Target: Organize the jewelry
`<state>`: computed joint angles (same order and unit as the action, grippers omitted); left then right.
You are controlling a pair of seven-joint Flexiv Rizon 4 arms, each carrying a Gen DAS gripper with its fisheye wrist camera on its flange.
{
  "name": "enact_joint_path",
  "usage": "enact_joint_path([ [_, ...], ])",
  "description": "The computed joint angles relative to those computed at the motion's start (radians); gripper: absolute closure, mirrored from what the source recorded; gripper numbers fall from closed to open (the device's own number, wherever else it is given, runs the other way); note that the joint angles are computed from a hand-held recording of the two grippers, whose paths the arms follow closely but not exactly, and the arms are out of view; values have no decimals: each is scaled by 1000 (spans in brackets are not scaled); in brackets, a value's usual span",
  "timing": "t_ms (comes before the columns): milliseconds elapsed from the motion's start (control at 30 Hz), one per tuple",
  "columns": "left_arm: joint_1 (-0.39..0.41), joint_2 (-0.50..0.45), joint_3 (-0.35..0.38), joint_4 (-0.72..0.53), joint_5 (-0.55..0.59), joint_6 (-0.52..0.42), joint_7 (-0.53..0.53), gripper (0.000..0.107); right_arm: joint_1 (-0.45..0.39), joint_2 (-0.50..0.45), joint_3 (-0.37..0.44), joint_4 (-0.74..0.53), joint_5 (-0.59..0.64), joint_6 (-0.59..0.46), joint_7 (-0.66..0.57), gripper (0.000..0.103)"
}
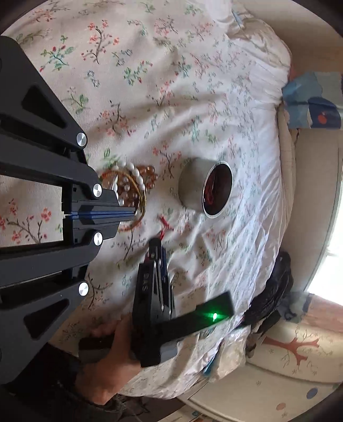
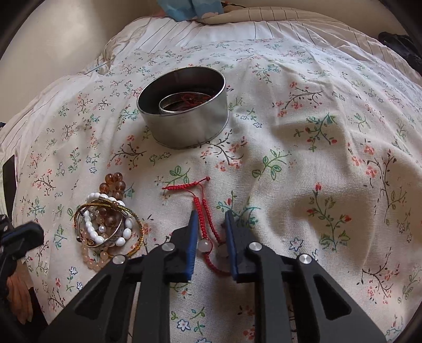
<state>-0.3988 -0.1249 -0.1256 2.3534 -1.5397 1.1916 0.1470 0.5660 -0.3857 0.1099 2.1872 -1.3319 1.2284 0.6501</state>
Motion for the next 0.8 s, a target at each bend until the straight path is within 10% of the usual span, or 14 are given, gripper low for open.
enact_joint_path([
  [167, 18, -91, -13, -40, 173, 109, -184, 94, 1, -3, 0, -3, 9, 1, -12, 81],
  [300, -75, -162, -71, -98, -79, 356, 68, 61, -3, -8, -5, -7, 9, 11, -24, 80],
  [367, -96, -180, -53, -105, -52, 358, 67, 64, -4, -11, -8, -8, 7, 18, -25, 80],
  [433, -120, -186, -42, -112, -73, 375, 98, 99, -5, -13, -10, -10, 8, 23, -26, 80],
  [500, -152, -184, -23, -122, -136, 380, 157, 104, -4, -13, -11, -10, 9, 24, -26, 80],
  [600, -155, -149, 0, -92, -93, 320, 137, 104, -5, -13, -16, -10, -1, 30, -17, 80],
  [800, 36, 17, 34, 8, 121, -196, -25, 104, -18, -12, -19, -5, -45, 54, 19, 80],
])
